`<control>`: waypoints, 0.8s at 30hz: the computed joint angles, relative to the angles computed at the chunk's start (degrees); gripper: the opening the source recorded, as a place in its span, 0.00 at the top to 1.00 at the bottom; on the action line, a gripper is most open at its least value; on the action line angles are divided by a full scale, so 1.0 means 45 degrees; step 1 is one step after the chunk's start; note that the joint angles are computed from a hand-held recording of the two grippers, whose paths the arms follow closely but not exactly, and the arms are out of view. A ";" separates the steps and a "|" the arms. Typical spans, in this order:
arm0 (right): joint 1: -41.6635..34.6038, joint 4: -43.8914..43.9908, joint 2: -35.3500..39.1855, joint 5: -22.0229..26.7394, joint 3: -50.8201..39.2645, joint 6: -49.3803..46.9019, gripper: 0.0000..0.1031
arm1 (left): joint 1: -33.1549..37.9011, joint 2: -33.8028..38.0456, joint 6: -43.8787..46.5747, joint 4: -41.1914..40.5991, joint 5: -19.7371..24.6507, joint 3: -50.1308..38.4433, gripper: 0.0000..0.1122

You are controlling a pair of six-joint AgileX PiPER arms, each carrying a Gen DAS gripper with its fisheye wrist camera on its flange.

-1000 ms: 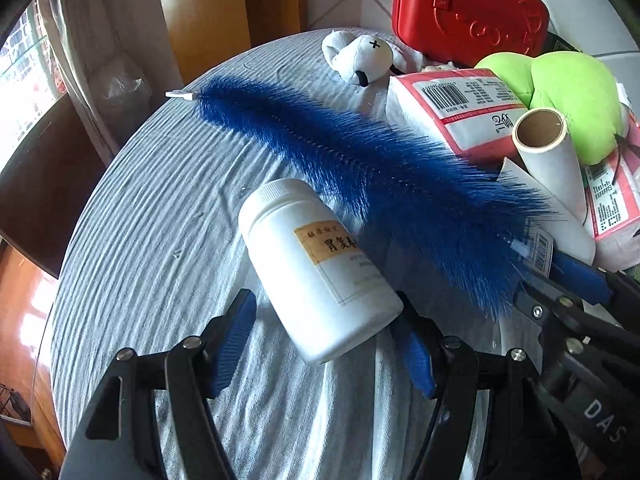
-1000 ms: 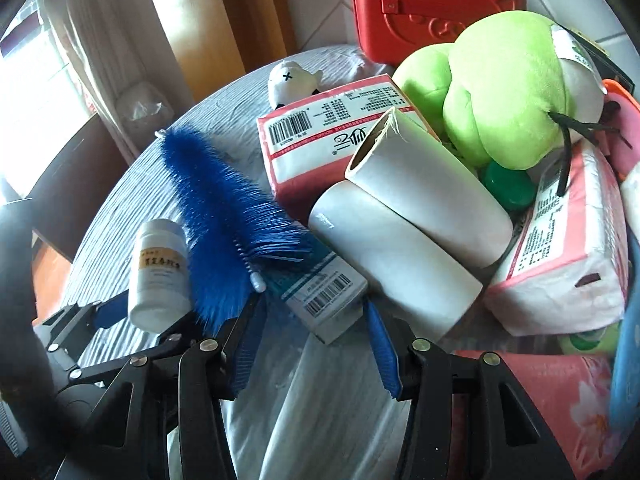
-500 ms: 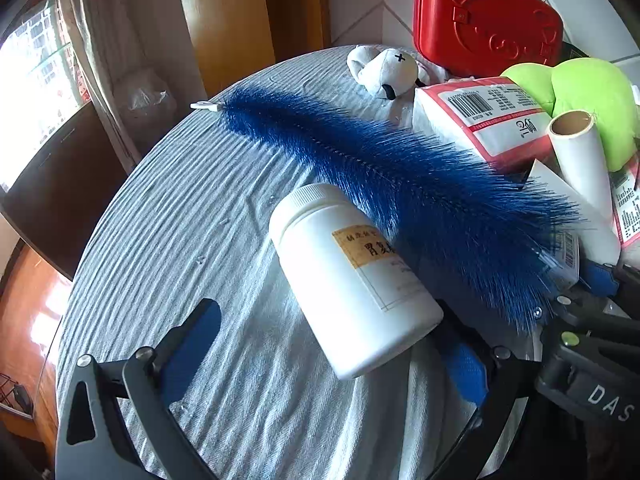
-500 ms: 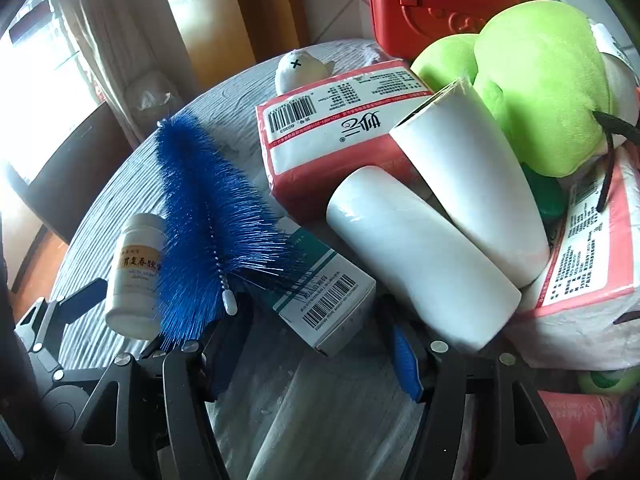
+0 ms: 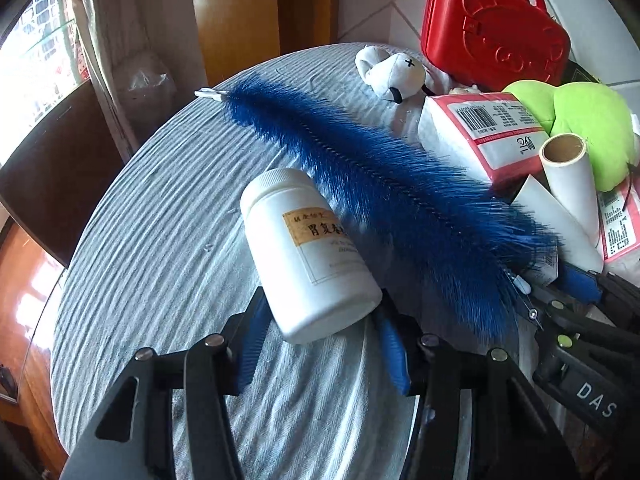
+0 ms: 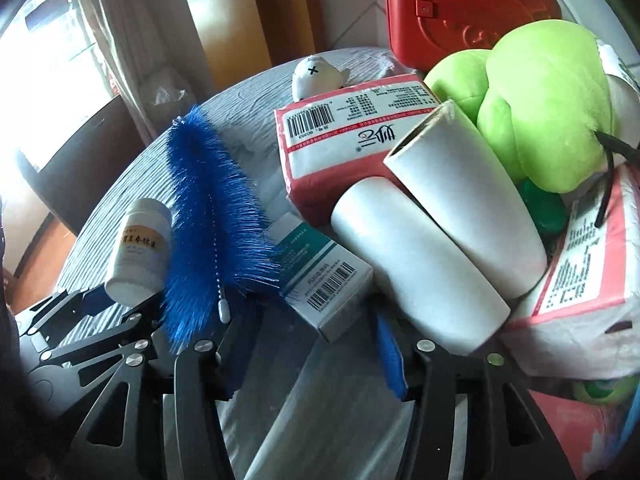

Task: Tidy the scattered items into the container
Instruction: 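Grasp the white medicine bottle with the left tool while the right tool grasps the blue brush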

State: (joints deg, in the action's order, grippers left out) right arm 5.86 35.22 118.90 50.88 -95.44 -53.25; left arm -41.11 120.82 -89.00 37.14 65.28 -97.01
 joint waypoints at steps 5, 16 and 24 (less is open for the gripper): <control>0.0202 0.0117 0.0128 -0.0260 -0.0162 -0.0019 0.46 | -0.0028 -0.0264 0.0040 0.0122 0.0143 0.0226 0.54; -0.0577 0.0244 -0.1233 0.2427 -0.0181 -0.1035 0.50 | 0.0335 -0.0964 -0.0194 -0.0118 0.0275 0.0562 0.40; 0.0041 0.0112 -0.0950 0.2540 -0.1070 -0.0531 0.50 | 0.0396 -0.0906 -0.1191 -0.0226 0.0348 0.1350 0.57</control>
State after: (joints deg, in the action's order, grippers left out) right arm 6.05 35.73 114.62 62.31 -100.26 -55.65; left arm -39.33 116.74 -94.36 36.12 66.84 -90.93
